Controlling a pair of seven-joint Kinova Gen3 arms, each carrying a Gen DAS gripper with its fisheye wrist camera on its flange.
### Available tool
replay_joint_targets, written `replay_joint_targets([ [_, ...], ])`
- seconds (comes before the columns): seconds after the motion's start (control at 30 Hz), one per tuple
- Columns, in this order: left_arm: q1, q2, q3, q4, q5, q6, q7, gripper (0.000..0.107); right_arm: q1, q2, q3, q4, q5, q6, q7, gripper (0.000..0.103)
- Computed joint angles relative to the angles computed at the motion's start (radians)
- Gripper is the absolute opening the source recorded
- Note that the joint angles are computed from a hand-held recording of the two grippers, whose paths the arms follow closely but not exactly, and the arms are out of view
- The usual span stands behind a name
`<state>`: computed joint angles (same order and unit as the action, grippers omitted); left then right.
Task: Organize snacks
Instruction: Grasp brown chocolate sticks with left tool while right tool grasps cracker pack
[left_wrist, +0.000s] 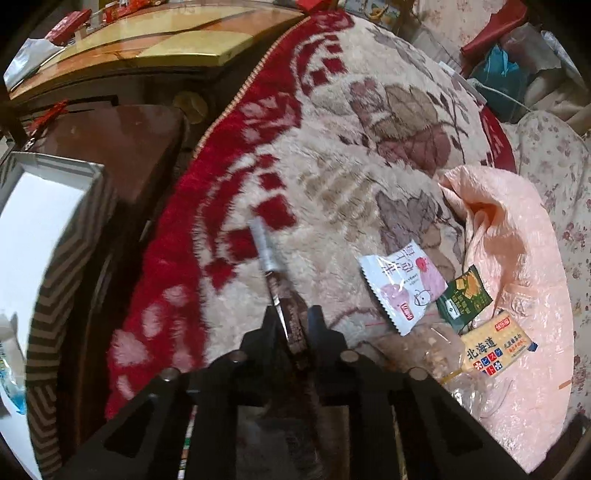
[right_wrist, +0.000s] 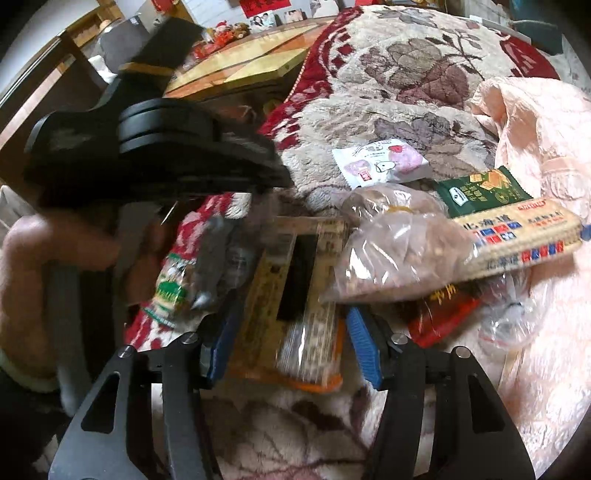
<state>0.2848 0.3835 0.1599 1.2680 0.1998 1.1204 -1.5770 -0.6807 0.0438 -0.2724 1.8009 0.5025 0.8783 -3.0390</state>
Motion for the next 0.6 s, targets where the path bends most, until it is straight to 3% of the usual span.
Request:
replay_joint_targets([
  [0.13,-0.012,-0.022,-0.005,0.016,-0.003,-0.011,-0.016,0.014,0.013,0.020,0.013,-0.013,-0.024,-0.005,0.035,0.059],
  [0.4,-0.048,-0.039,0.000,0.039,0.034,-0.003,-0.063,0.010,-0.009,0.108,0.044,-0.100,-0.029,0.089,0.196,0.054],
  [0.6,-0.056,-0.031,-0.006,0.049,0.051,0.002,-0.055,0.011,-0.027,0.077,0.050,-0.078,-0.038,0.093,0.199,0.053],
])
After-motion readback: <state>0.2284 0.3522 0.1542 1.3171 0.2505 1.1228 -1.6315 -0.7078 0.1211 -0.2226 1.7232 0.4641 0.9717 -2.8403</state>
